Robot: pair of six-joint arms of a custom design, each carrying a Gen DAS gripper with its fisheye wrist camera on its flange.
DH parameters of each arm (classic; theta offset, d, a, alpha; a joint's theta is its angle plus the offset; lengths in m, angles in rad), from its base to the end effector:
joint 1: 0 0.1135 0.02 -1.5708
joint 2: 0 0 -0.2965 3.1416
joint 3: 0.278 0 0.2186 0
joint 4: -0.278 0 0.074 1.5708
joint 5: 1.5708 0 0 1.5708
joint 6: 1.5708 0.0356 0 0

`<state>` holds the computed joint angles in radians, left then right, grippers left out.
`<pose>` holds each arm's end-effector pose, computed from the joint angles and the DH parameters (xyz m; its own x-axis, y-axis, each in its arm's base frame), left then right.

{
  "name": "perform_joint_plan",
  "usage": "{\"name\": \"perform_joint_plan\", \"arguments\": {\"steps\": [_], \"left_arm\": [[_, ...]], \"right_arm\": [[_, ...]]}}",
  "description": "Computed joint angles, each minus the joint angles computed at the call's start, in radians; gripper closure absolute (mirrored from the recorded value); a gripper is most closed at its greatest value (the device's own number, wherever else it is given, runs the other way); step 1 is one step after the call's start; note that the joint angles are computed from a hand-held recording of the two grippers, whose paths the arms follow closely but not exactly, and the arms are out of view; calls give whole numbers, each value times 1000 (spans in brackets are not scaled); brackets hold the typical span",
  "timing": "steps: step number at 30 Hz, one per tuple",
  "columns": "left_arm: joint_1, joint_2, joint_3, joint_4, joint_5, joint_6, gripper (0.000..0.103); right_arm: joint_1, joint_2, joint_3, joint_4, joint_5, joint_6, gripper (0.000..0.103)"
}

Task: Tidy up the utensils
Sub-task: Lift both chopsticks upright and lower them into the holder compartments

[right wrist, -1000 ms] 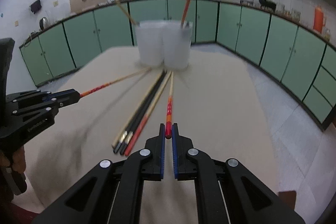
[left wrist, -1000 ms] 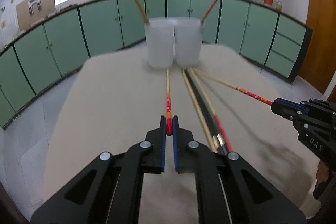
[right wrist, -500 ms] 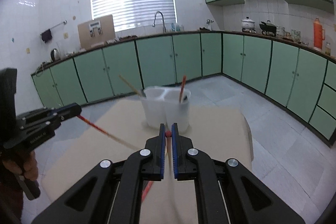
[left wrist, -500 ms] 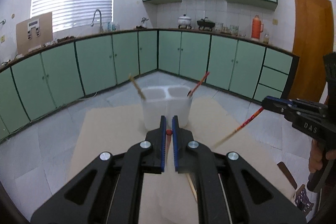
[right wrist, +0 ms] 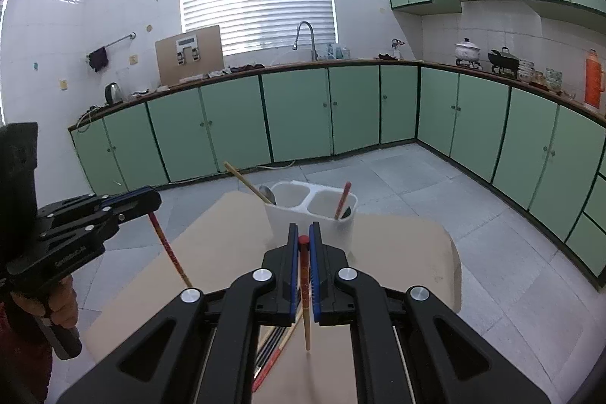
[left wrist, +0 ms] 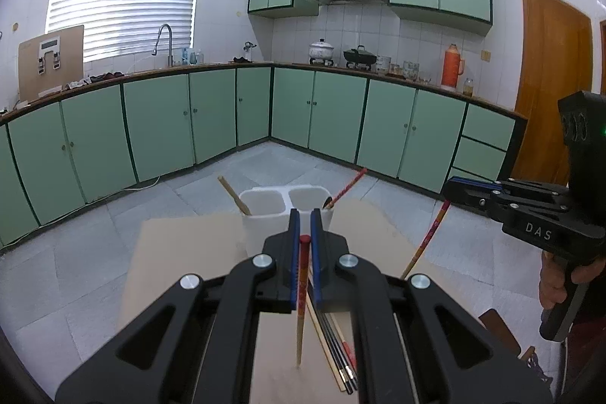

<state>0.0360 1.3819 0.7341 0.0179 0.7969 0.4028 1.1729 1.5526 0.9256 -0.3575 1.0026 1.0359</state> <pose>0.2488 -0.0165 0.2675 -0.3250 0.2625 -0.9086 0.7390 0.6700 -0.0708 0.1329 0.2387 0.2576 -0.4358 0.1578 -0.8861 0.1169 0.9861 0.1181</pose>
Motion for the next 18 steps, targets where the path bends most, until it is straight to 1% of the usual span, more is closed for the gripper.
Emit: {"name": "perform_joint_plan", "arguments": {"steps": [4, 9, 14, 18], "left_arm": [[-3, -11, 38, 0, 17, -33, 98], [-44, -19, 116, 44, 9, -122, 98], [-127, 11, 244, 95, -48, -231, 98], [-192, 58, 331, 148, -114, -302, 98]], "right_arm": [[-20, -45, 12, 52, -6, -96, 97], [-62, -84, 79, 107, 21, -284, 97], [-154, -96, 157, 198, -3, -485, 97], [-248, -89, 190, 271, -56, -581, 97]]}}
